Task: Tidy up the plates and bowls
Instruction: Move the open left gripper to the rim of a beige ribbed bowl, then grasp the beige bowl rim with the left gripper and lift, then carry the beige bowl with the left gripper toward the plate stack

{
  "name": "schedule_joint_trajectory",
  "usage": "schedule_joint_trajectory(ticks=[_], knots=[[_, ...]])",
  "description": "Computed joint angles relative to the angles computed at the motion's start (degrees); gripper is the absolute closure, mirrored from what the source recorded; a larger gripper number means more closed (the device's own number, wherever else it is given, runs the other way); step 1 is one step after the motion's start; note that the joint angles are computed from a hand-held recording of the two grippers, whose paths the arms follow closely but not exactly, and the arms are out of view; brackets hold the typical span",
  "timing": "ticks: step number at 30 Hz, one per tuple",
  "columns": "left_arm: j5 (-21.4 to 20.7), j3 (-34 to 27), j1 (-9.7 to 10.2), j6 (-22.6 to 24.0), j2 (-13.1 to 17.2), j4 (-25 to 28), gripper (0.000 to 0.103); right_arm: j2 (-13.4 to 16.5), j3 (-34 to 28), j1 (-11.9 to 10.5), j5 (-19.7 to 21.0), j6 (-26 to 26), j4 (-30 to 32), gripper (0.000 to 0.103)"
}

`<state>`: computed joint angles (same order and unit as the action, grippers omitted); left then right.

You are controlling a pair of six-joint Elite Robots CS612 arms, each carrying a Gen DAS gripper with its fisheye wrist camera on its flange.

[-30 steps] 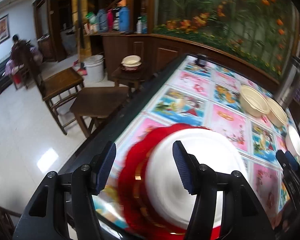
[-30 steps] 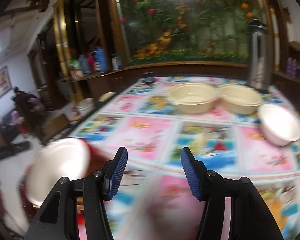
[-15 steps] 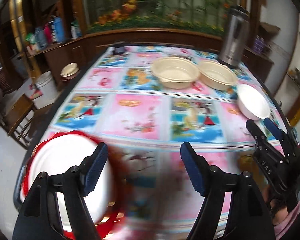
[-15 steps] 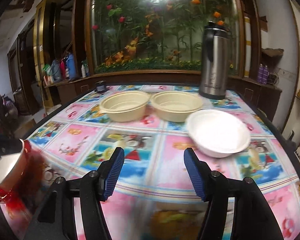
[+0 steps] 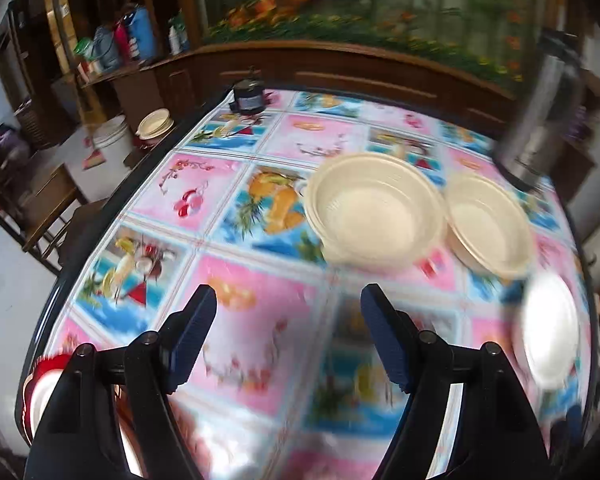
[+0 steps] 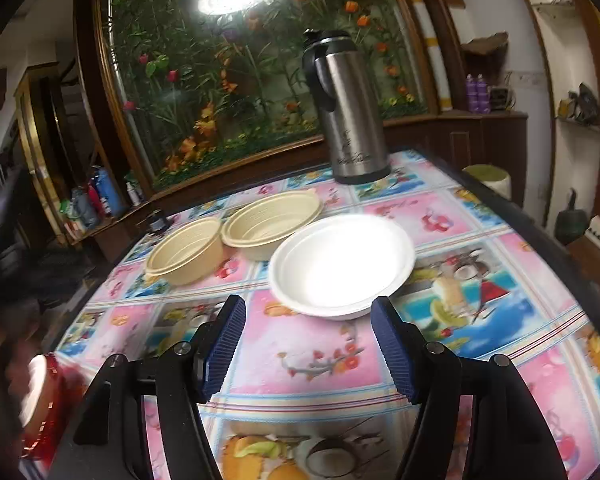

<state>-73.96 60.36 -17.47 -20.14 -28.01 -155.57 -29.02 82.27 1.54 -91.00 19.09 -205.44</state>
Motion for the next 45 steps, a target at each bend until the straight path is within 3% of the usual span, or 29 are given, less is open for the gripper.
schedule_joint_trajectory(ticks=[4,6,11,16,20,21,22,26,28,32,41,45], knots=[[-0.66,-11.15,1.06,-4.23,4.96,10.97,0.028,-0.07,-0.08,-0.10,1.81,0.37,0.45,0.036],[-0.13,-15.11,1.20,-4.70,6.98,13.82,0.028,-0.10,0.01,-0.30,2.77,1.04,0.45,0.036],[-3.31,-27.83,2.09,-6.42,13.18,25.92,0.028,-0.10,-0.15,-0.52,4.44,1.85,1.63,0.036],[-6.56,-31.43,2.34,-6.10,15.45,27.11,0.028,-0.03,-0.58,-0.47,4.44,1.70,3.53,0.036],[-5.73,-34.13,2.05,-5.08,16.81,30.72,0.029,-0.02,-0.65,-0.31,3.78,1.31,3.82,0.036],[-5.31,-34.43,1.94,-4.73,16.99,31.66,0.030,-0.01,-0.67,-0.28,3.56,1.28,3.85,0.036],[-4.97,-34.21,1.86,-4.41,16.90,31.83,0.041,0.00,-0.67,-0.24,3.30,1.21,3.86,0.036],[-5.87,-30.52,1.73,-3.71,15.08,30.82,0.074,0.10,-0.83,-0.12,2.50,0.90,4.00,0.036],[-7.28,-26.97,1.69,-3.20,13.37,28.68,0.079,0.11,-0.93,-0.10,2.35,0.74,4.15,0.036],[-8.61,-18.50,1.08,-0.64,9.26,23.74,0.079,0.16,-0.92,-0.20,2.76,0.76,3.67,0.036],[-11.76,5.89,-1.40,11.37,-1.85,9.87,0.079,0.15,-0.74,-0.79,6.13,1.74,3.43,0.036],[-13.92,13.84,-1.48,12.99,-5.47,6.25,0.079,0.14,-0.64,-1.09,8.01,2.46,3.56,0.036]])
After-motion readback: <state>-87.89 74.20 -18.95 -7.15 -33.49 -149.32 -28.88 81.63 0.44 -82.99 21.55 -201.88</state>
